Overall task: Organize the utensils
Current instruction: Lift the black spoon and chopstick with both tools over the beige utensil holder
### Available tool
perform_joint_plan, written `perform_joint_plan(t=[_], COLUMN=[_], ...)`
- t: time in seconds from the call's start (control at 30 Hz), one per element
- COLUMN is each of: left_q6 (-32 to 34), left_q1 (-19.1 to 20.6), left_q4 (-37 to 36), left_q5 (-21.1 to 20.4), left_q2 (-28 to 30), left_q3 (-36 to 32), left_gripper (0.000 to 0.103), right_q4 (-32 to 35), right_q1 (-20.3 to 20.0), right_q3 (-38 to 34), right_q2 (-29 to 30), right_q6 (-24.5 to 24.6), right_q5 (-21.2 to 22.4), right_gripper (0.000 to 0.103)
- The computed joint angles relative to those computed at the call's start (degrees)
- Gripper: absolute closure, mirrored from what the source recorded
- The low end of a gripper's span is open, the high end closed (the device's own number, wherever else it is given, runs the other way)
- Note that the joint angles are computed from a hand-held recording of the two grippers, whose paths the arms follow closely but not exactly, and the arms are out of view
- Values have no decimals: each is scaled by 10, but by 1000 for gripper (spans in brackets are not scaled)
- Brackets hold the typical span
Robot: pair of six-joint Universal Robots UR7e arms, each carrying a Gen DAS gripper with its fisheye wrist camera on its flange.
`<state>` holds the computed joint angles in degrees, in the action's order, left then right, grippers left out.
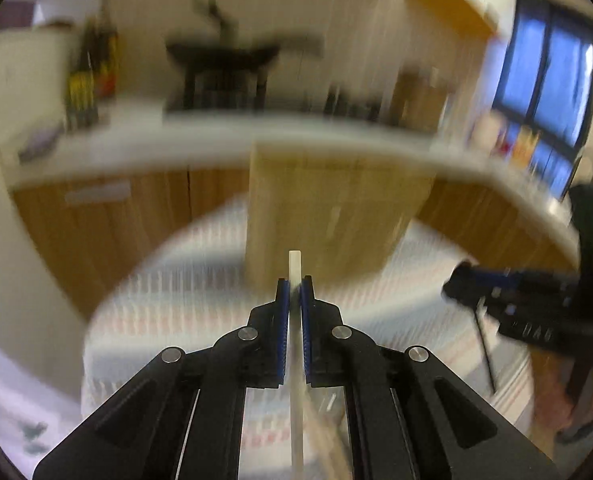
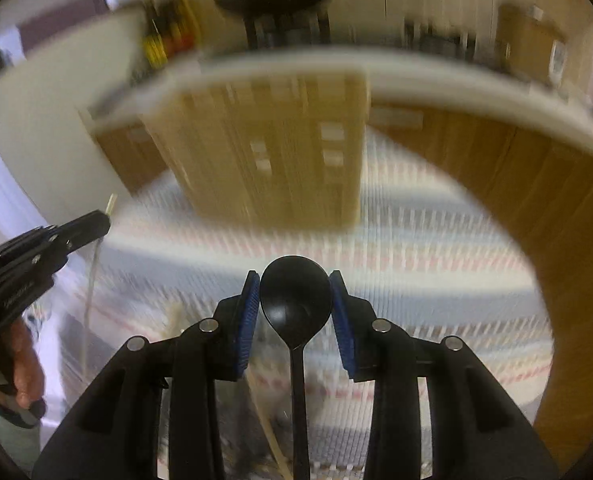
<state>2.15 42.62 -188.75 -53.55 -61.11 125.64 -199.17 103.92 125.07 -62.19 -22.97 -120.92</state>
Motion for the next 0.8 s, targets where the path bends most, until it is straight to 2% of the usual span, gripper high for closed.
perform_joint_plan(t=[0.17, 0.23, 0.27, 0.37, 0.47, 0.6, 0.8], left_q6=[100, 143, 150, 153, 157, 176, 193], left_q1=[-25, -17, -9, 15, 30, 47, 64], left_q4=[-185, -253, -264, -281, -295, -308, -334], left_q5=[14, -2, -21, -59, -88, -102, -106], left_q2=[47, 80, 93, 132, 162, 195, 227], left_q3=[-60, -101, -124, -186, -228, -273, -296], left_gripper=[99, 99, 99, 99, 99, 99, 99], right_q4=[-95, -124, -140, -192, -214, -215, -224], right_q1=[20, 16, 9, 3, -13, -33, -65], right_q3=[-41, -64, -79, -129, -171, -207, -226], right_q2=[2, 12, 20, 59, 85, 110, 133], right_q6=[-33, -41, -43, -59, -66, -60, -54], right_q5=[66, 92, 120, 128, 147, 174, 211], right_gripper=[71, 71, 71, 71, 71, 71, 71])
